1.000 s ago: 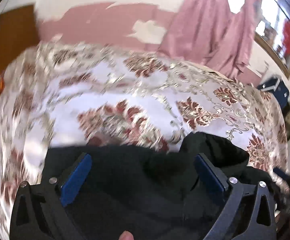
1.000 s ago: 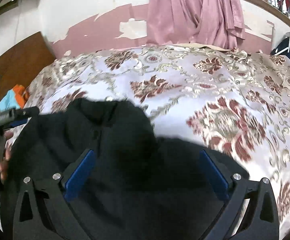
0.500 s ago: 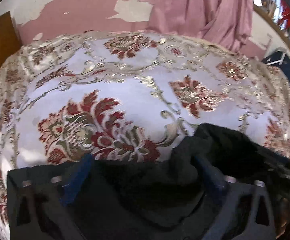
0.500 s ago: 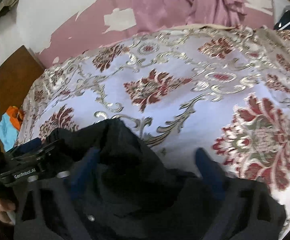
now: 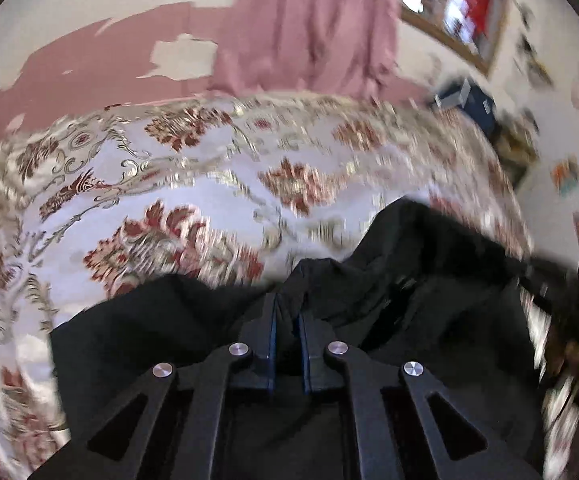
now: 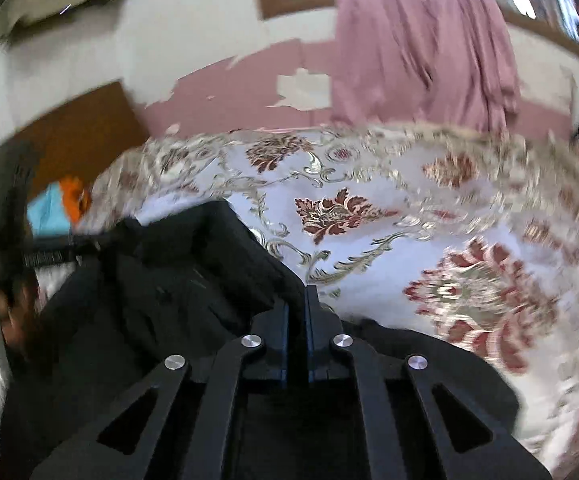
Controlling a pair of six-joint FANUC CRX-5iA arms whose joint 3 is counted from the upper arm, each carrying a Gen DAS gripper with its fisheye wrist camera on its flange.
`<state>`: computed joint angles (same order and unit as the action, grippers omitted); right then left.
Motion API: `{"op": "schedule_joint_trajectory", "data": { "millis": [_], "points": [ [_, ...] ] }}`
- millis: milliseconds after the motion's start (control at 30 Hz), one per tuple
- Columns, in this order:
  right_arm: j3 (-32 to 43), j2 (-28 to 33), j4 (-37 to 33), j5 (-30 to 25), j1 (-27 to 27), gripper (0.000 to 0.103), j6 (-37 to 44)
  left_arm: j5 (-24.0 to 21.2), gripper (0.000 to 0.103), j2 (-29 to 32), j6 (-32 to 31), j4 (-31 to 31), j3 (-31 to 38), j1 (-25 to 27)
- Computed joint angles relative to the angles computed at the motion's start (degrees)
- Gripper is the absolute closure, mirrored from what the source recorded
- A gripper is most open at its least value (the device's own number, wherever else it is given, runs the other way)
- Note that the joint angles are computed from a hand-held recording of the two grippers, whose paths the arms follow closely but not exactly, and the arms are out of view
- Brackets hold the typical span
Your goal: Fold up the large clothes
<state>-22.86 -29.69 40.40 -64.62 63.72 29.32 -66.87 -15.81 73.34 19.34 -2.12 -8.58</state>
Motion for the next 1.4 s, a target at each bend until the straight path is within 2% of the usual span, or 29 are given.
{"op": "schedule_joint_trajectory", "data": {
  "millis": [100,233,433,533,600,733,800,900,1000,1033,1100,1133,1200,1300,1400],
  "points": [
    [0.0,-1.2,-2.7,-5.4,3.5,0.099,3.3,-4.9,0.095,-0.6,-2.9,-2.6,-0.5,0.0],
    [0.5,0.9,-5.7,-11.5,5.9,0.099,7.9,-7.1,0.095,-0.6,-3.1,-7.0,-1.1,-2.3],
    [1.7,5.1,-10.7,-13.3,2.7,0.099,11.4,-7.9,0.095,2.7,2.0,-18.2,1.4,-9.2],
    [0.0,6.9,-9.6,-13.0,2.6,0.099,11.4,-6.3,0.095,3.7,5.3,-23.4,1.1,-12.5],
    [-1.5,6.9,-7.8,-12.6,3.6,0.099,9.0,-5.0,0.095,3.2,6.4,-24.5,0.6,-13.3],
    [-2.5,3.3,-6.7,-11.7,5.6,0.099,6.2,-1.7,0.094,-0.8,0.7,-16.2,-3.9,-8.1],
    [-1.9,1.2,-7.6,-11.2,5.7,0.095,5.3,-1.0,0.094,-2.3,-1.6,-12.6,-5.4,-5.9],
    [-2.8,-3.6,-4.2,-8.1,6.7,0.093,0.1,0.4,0.094,-3.0,-2.2,-13.5,-5.9,-6.6],
    [-2.2,-4.3,-0.3,-5.2,6.5,0.092,-4.5,0.7,0.094,-2.9,-2.0,-14.6,-5.5,-7.4],
    [-0.8,-3.4,-1.5,-2.8,4.4,0.092,-4.6,1.0,0.094,-3.2,-2.8,-13.8,-5.9,-7.0],
    [2.7,-1.0,-9.5,2.6,-1.4,0.09,-2.1,0.8,0.094,-3.7,-3.9,-11.7,-6.4,-5.7],
    [3.9,0.5,-12.2,3.9,-3.4,0.09,-1.5,0.8,0.092,-4.2,-4.9,-10.2,-6.8,-4.8],
    [7.5,3.9,-22.5,5.1,-7.2,0.09,3.7,0.1,0.091,-5.4,-6.5,-7.7,-7.3,-3.3],
    [8.7,5.5,-27.7,2.7,-5.8,0.09,9.6,-1.7,0.091,-7.8,-9.9,-1.1,-8.2,0.4],
    [7.7,5.2,-28.4,0.0,-3.2,0.09,12.6,0.0,0.09,-10.7,-13.9,7.1,-11.1,2.9]
  ]
}}
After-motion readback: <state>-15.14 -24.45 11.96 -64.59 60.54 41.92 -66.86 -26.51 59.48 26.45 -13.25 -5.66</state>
